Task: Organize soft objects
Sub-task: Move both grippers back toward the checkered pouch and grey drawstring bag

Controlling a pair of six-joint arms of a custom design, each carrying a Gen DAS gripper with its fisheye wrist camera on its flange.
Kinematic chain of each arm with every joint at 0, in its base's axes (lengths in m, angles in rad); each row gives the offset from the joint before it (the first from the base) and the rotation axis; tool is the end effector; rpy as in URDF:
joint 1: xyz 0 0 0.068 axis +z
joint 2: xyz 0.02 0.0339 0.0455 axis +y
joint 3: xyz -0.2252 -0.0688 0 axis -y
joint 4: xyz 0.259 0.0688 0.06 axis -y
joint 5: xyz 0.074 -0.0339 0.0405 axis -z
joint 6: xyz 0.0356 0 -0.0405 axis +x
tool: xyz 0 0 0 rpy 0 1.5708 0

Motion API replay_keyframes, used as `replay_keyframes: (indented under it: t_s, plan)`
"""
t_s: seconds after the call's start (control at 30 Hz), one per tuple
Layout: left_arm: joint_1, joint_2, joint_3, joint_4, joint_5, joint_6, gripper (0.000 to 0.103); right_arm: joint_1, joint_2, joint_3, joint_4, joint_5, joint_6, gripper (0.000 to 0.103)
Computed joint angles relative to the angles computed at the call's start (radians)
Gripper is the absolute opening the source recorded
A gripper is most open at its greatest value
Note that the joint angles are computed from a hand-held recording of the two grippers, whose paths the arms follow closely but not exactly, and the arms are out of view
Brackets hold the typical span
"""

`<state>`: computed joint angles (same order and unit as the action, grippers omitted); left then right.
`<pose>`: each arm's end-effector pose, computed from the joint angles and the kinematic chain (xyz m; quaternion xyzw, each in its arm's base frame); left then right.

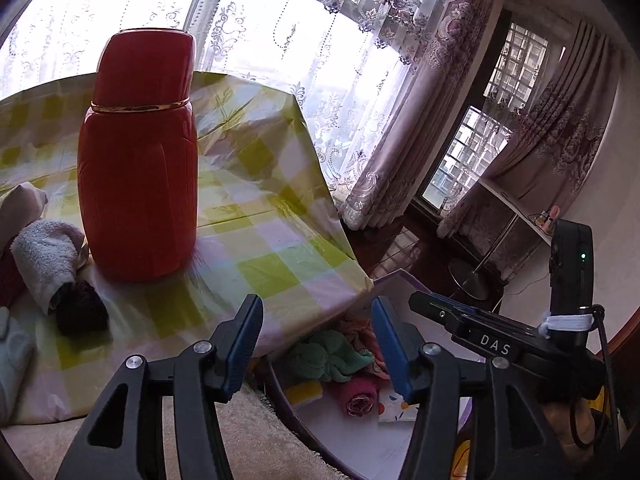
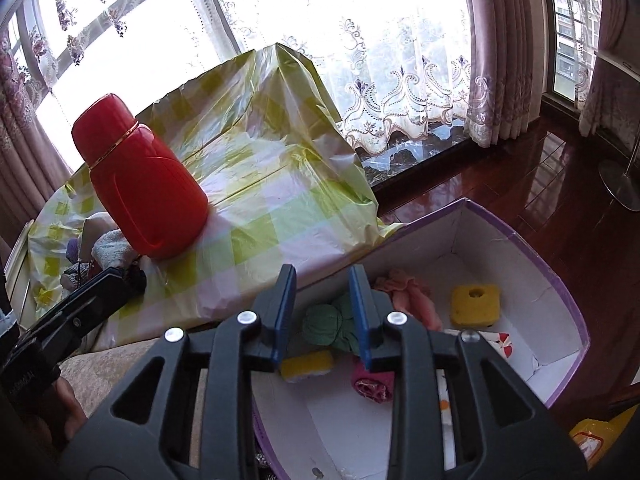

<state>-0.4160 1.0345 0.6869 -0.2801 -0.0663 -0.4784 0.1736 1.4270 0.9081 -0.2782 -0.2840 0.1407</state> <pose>0.2365 -0.1019 0.2109 -0.0428 0.8895 -0.1697 0.4221 0.3115 0.0647 0.1827 -0.0685 0.9158 0.1879 0.3484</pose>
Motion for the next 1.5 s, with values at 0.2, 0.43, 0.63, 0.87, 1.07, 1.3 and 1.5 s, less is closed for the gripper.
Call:
replay_keyframes:
  t_s: [0.2, 0.43, 0.63, 0.87, 1.07, 1.3, 1.5]
  plan:
    - [0.004, -0.053, -0.026, -0.020, -0.024, 0.000, 0.058, 0.036, 0.002, -0.001, -0.013, -0.017, -0.007, 0.035]
    - [0.057, -0.196, -0.090, -0.080, -0.066, 0.011, 0.058, 0.129, 0.002, 0.014, -0.032, 0.006, -0.003, 0.038]
    - [0.180, -0.367, -0.151, -0.166, -0.047, 0.034, 0.058, 0.247, 0.021, 0.055, -0.050, 0.020, 0.009, 0.039]
    - [0.448, -0.572, -0.208, -0.291, 0.076, 0.090, 0.058, 0.397, 0.049, 0.099, -0.041, 0.041, 0.031, 0.049]
    - [0.755, -0.676, -0.234, -0.366, 0.242, 0.181, 0.058, 0.519, 0.110, 0.179, -0.040, 0.057, 0.038, 0.058]
    - [1.097, -0.676, -0.236, -0.396, 0.436, 0.296, 0.058, 0.645, 0.227, 0.331, -0.029, 0.087, 0.041, 0.074]
    - [1.342, -0.592, -0.220, -0.371, 0.567, 0.384, 0.058, 0.723, 0.373, 0.520, -0.042, 0.132, 0.050, 0.087]
